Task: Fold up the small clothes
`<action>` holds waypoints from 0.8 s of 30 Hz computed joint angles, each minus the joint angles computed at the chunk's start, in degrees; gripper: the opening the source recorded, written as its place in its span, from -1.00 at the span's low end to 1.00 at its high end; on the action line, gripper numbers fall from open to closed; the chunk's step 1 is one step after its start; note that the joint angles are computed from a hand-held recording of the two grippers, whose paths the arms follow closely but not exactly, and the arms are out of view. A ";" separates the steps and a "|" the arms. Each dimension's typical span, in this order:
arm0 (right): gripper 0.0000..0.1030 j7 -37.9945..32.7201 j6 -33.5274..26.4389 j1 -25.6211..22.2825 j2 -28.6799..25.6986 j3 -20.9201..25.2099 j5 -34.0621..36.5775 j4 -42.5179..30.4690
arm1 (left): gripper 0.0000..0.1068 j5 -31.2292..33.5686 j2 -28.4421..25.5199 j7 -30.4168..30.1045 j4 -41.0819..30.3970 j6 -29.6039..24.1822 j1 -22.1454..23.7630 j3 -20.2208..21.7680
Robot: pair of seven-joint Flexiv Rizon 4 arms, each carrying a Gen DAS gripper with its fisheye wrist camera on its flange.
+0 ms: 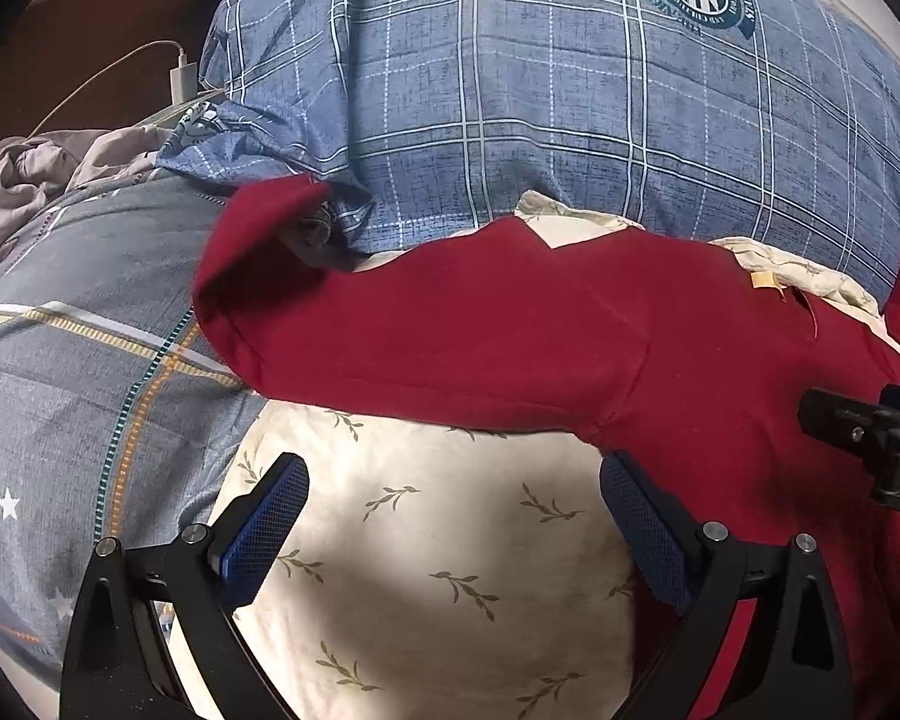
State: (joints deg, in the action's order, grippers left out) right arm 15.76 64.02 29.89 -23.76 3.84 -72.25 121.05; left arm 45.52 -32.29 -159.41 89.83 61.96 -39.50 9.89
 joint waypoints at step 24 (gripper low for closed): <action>0.99 8.28 -4.61 -2.47 -1.43 -0.16 -6.27 2.45 | 0.83 -1.54 -1.30 6.68 0.22 5.14 -0.16 -0.63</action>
State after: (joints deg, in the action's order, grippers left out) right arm 24.04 59.40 27.42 -25.19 3.68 -78.51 123.51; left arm 43.98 -33.59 -152.73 90.05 67.11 -39.66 9.25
